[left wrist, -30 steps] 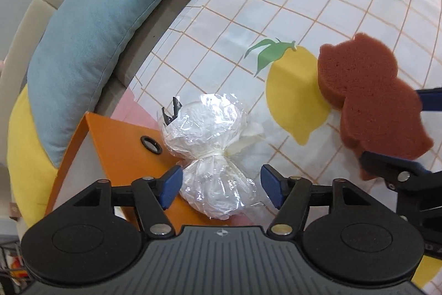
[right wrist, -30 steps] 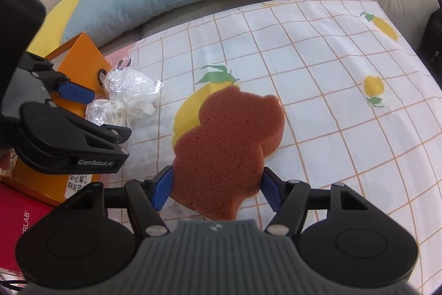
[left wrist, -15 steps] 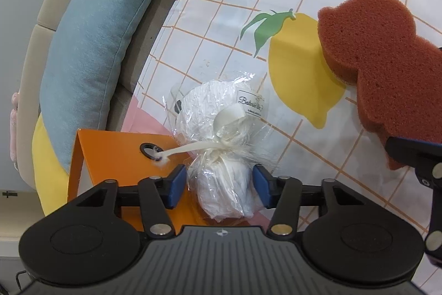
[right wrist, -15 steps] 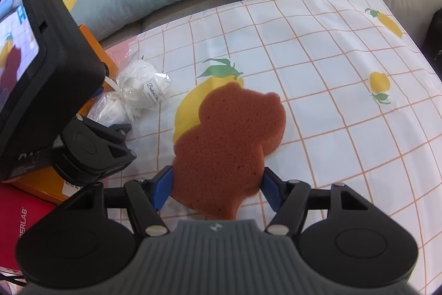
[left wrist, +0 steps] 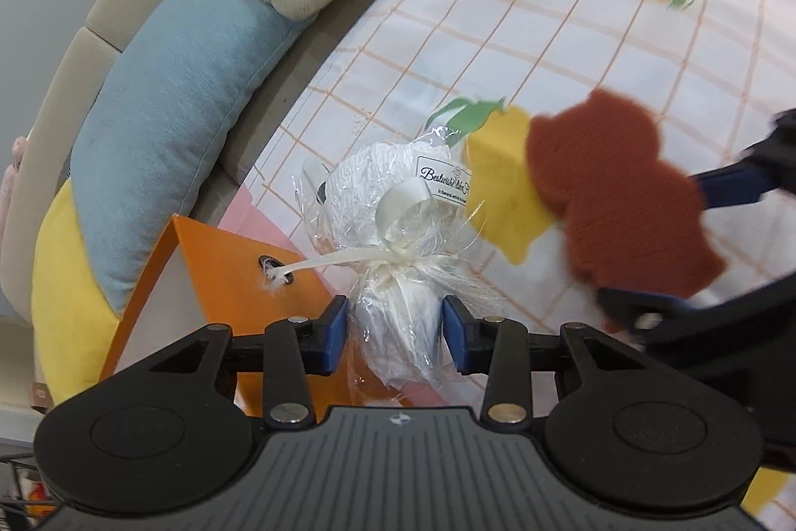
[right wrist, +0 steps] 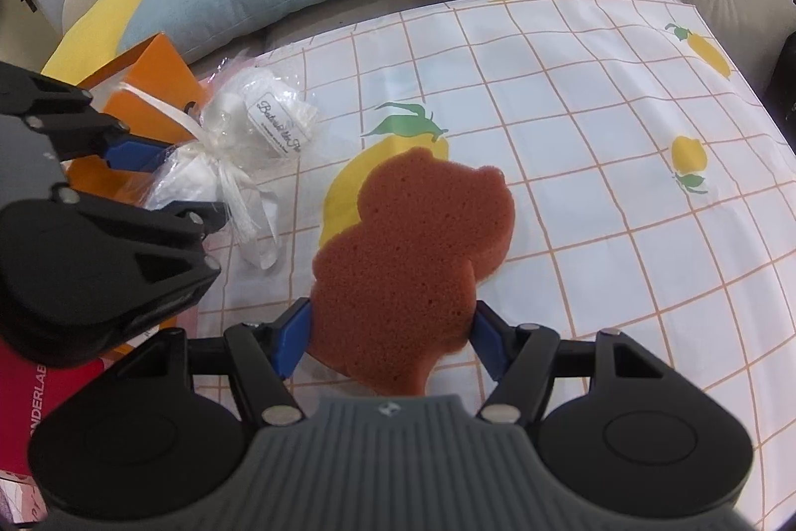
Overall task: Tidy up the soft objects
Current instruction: 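Grasp the brown bear-shaped sponge with the right gripper while the left gripper grasps the wrapped white bag, then carry the sponge and wrapped bag into the orange box and open both grippers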
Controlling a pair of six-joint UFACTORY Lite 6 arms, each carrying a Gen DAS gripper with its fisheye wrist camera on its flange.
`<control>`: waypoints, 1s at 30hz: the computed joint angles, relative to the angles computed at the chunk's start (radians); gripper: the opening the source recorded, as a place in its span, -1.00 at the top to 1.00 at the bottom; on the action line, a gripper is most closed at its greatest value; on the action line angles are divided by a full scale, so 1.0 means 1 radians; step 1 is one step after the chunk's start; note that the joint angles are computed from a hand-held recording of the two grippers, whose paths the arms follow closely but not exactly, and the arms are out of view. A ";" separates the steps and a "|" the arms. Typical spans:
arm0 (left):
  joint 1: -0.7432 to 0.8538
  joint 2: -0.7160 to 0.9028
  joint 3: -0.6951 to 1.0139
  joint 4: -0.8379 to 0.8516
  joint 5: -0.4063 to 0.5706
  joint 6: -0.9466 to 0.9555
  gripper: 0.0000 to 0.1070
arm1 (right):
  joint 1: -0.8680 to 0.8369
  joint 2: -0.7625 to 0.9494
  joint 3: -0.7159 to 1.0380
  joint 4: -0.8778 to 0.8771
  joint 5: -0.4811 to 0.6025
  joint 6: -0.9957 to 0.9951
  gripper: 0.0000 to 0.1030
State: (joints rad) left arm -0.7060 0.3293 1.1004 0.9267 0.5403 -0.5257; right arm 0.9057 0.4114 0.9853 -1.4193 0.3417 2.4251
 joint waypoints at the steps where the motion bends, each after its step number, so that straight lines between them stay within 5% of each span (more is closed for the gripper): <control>1: -0.002 -0.032 -0.020 -0.018 -0.006 0.006 0.15 | 0.003 -0.006 -0.003 0.004 0.001 -0.005 -0.29; 14: 0.054 -0.580 -0.269 -0.502 0.056 0.264 0.15 | 0.130 -0.023 0.031 0.217 0.092 -0.234 -0.26; 26: 0.289 -1.161 -0.542 -0.938 0.319 0.737 0.15 | 0.326 -0.065 0.038 0.413 0.160 -0.287 -0.26; 30: 0.485 -1.303 -0.626 -1.084 0.429 0.944 0.15 | 0.386 -0.082 0.051 0.511 0.142 -0.294 -0.26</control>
State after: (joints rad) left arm -0.2210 -0.9740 0.4749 -0.1573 0.9694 0.4185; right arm 1.2913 0.3295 1.0361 -0.9087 0.4839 2.1312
